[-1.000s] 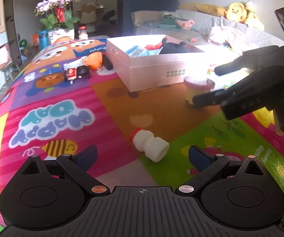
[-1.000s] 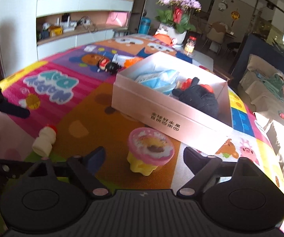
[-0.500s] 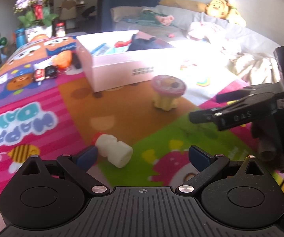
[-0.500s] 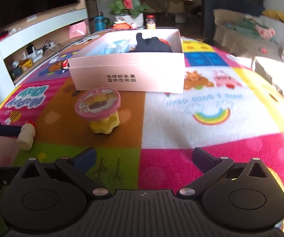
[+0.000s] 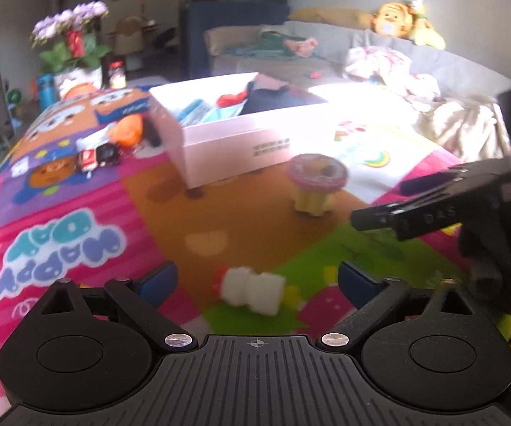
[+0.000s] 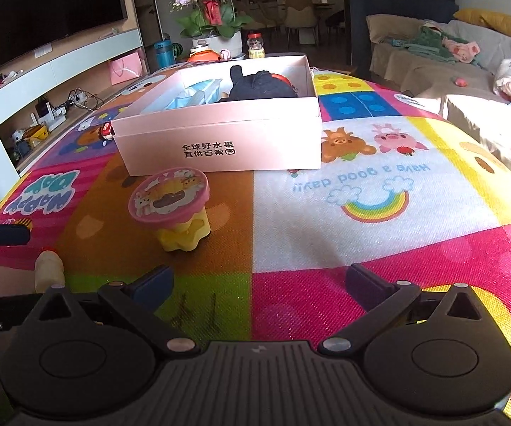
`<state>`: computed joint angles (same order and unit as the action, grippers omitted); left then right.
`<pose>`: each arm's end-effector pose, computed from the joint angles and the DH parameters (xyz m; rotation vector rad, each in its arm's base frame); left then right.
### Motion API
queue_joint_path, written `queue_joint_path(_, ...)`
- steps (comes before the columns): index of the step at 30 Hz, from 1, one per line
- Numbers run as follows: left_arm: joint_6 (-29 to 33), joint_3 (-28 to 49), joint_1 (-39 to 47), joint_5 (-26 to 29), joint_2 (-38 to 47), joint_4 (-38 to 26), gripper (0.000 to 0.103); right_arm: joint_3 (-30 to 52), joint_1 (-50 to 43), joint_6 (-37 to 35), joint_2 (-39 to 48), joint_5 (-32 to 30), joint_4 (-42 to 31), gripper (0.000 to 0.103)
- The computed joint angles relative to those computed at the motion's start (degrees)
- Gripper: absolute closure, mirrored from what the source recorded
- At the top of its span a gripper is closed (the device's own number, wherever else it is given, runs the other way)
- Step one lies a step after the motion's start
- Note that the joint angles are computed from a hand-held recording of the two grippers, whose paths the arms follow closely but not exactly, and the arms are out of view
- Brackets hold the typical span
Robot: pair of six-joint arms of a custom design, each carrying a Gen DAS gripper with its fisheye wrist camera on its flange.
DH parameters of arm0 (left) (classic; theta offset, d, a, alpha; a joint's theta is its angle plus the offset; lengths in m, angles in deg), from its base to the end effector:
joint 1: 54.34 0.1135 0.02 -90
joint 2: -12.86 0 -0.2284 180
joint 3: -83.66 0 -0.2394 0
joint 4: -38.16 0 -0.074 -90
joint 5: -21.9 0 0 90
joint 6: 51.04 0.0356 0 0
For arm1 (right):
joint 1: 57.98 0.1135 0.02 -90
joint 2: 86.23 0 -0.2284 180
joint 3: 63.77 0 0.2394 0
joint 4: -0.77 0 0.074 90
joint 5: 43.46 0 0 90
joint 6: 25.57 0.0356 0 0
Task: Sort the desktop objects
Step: 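Grasp the red-capped white bottle with the left gripper while the right gripper regrasps the pink jar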
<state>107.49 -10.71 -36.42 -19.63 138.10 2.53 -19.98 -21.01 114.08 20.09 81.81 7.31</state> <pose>0.3518 0.0857 0.0530 1.1171 2.0454 -0.5568 0.2139 0.1353 0.0349 0.4770 2.2650 -0.0496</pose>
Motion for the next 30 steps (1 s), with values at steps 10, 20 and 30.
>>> queue_joint_path(10, 0.62, -0.46, -1.16, -1.89, 1.81, 2.81, 0.045, 4.63, 1.07, -0.11, 2.21, 1.68, -6.79, 0.000)
queue_joint_path(20, -7.20, -2.22, -1.68, -4.46, 1.51, 12.67, 0.051, 3.31, 3.93, -10.09, 1.67, 3.63, 1.04, 0.000)
queue_joint_path(30, -5.09, -1.61, -0.83, -3.52, 1.76, 9.84, 0.035, 16.91, -0.84, -21.66, 7.71, -0.08, -4.25, 0.034)
